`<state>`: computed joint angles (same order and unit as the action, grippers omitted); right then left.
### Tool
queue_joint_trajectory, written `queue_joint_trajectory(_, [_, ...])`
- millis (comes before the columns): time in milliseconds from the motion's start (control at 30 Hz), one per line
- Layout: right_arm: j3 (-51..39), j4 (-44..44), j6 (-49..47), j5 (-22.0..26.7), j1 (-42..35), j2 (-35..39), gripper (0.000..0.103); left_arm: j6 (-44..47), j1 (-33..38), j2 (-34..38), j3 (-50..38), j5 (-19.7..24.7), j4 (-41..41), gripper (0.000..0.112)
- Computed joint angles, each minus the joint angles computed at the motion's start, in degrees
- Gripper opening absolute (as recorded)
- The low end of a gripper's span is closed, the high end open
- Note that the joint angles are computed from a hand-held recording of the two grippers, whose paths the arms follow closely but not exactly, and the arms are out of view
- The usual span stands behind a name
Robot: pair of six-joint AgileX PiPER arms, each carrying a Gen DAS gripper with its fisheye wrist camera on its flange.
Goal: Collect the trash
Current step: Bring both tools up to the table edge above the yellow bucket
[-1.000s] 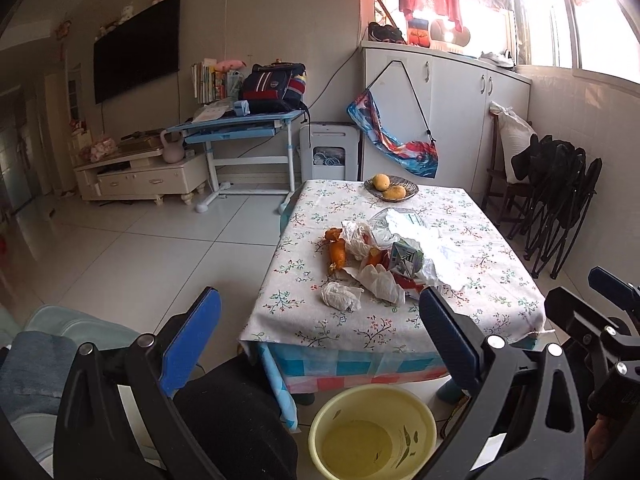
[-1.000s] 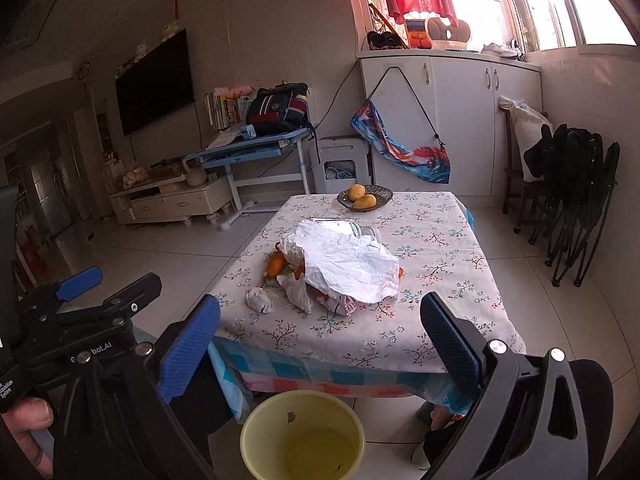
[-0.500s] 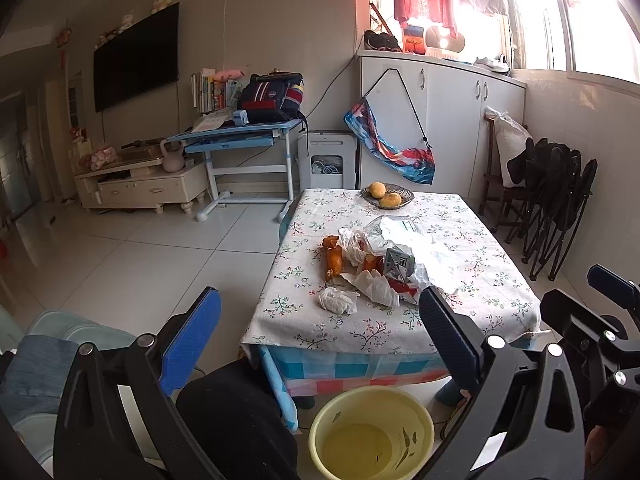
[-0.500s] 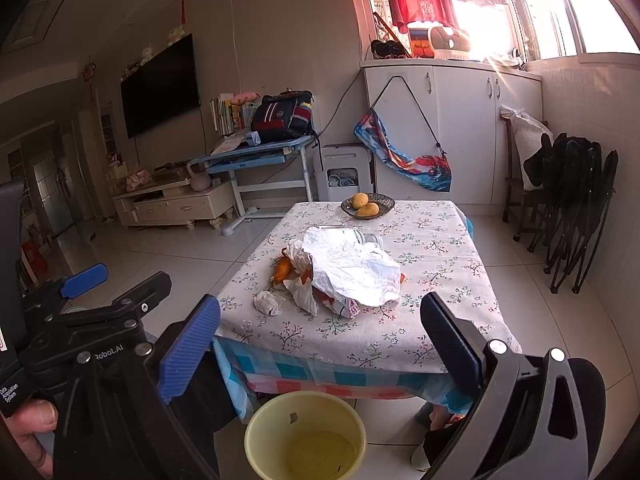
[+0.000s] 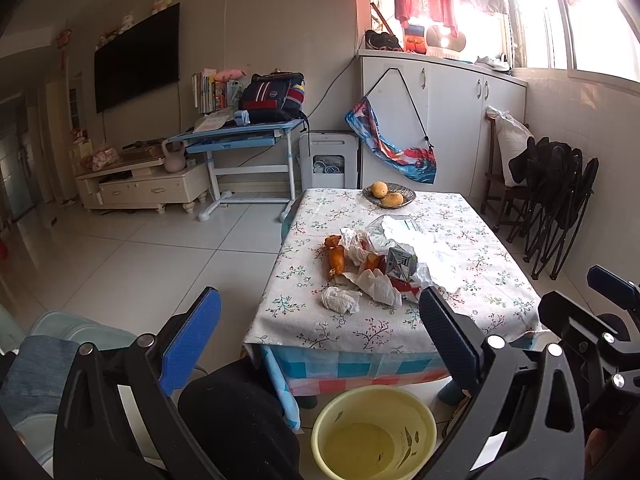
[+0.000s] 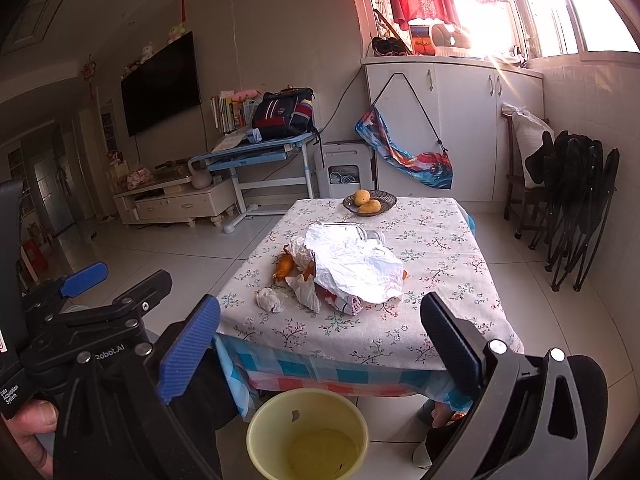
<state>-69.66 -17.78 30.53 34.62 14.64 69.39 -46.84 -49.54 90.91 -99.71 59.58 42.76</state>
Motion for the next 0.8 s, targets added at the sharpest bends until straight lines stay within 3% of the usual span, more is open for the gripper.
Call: queue_joint_trajectory(800, [-0.65, 0.89, -1.59, -0.06, -0.14, 0.42, 0.096, -0.62, -0.07, -0.31, 1.09, -0.32, 0.08, 0.096])
